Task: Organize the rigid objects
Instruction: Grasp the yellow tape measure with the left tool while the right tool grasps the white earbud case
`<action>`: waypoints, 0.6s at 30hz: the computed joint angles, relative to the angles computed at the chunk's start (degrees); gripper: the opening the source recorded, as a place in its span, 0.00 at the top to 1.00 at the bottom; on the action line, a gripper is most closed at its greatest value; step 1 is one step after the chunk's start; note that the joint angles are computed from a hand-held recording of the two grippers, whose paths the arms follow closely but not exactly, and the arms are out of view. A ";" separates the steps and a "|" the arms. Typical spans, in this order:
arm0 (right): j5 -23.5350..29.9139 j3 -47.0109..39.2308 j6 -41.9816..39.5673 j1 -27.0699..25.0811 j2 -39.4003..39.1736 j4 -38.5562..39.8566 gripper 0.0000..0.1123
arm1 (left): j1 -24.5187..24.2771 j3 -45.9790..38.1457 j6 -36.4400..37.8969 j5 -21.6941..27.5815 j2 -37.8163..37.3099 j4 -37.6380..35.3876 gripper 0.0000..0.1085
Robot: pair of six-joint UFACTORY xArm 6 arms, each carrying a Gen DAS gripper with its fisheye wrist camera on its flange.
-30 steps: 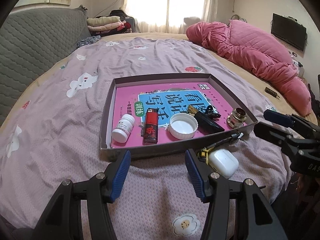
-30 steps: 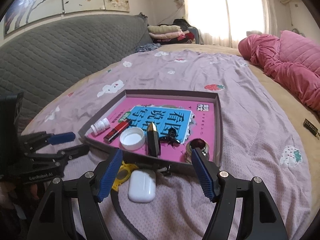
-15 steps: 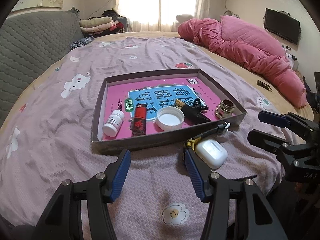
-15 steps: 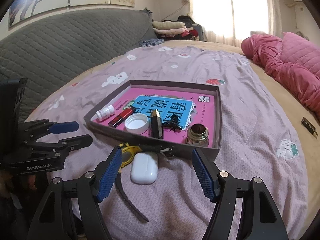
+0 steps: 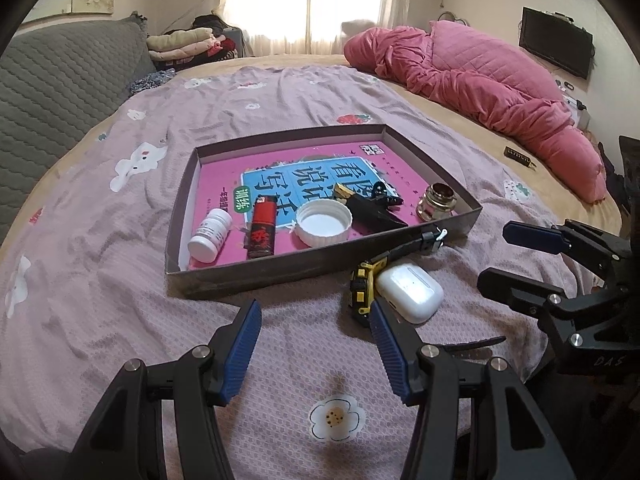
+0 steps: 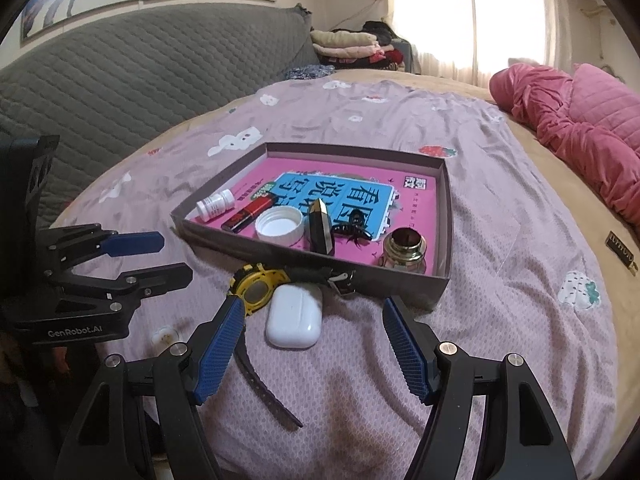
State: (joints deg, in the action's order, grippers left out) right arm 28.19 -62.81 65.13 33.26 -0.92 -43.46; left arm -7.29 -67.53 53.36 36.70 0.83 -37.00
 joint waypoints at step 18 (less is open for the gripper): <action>1.31 -3.09 -7.80 0.00 5.28 8.36 0.35 | -0.04 -1.78 -2.76 3.19 2.65 2.79 0.48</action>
